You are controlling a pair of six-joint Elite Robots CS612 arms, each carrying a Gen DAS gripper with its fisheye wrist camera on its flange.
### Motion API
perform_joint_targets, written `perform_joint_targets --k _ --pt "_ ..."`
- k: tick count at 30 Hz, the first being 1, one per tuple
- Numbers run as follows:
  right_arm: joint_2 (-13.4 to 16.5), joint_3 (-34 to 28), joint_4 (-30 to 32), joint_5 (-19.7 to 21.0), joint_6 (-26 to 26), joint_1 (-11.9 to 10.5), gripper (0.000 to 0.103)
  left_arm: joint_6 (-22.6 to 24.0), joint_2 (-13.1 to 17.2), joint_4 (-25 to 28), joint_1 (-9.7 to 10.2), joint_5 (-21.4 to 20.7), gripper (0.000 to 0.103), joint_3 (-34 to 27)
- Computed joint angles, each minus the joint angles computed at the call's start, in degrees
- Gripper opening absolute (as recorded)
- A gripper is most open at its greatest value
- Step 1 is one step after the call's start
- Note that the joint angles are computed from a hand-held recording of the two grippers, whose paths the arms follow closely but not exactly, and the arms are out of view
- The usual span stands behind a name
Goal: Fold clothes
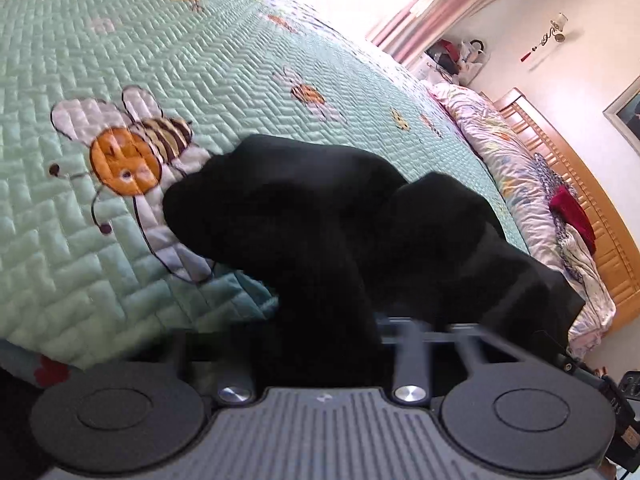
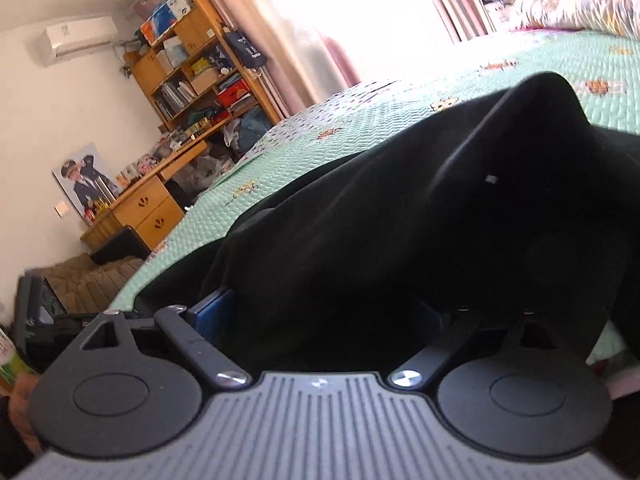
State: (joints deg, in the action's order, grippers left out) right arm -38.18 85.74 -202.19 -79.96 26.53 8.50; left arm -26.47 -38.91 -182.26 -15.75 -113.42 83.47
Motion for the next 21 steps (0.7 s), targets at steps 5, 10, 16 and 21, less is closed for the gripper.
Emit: perform_joint_targets --k 5,10,16,21 --pt "0.3 -1.8 -0.3 1.0 -6.2 0.3 0.022 2.0 0.1 -1.0 -0.65 4.8 0.015 -2.7" --pt "1.3 -9.8 3.8 -1.5 -16.8 0.5 0.018 7.9 3.8 3.2 -1.54 7.2 0.013 -18.7" --pt "2.9 -21.9 -5.9 -9.2 -16.8 -0.5 0.019 11.1 5.5 -5.3 -2.21 7.1 0.013 -32.2" --pt "3.9 -20.4 -8.1 -1.2 -10.3 -1.2 0.093 14.5 2.4 -10.2 -1.91 3.1 0.024 -24.0"
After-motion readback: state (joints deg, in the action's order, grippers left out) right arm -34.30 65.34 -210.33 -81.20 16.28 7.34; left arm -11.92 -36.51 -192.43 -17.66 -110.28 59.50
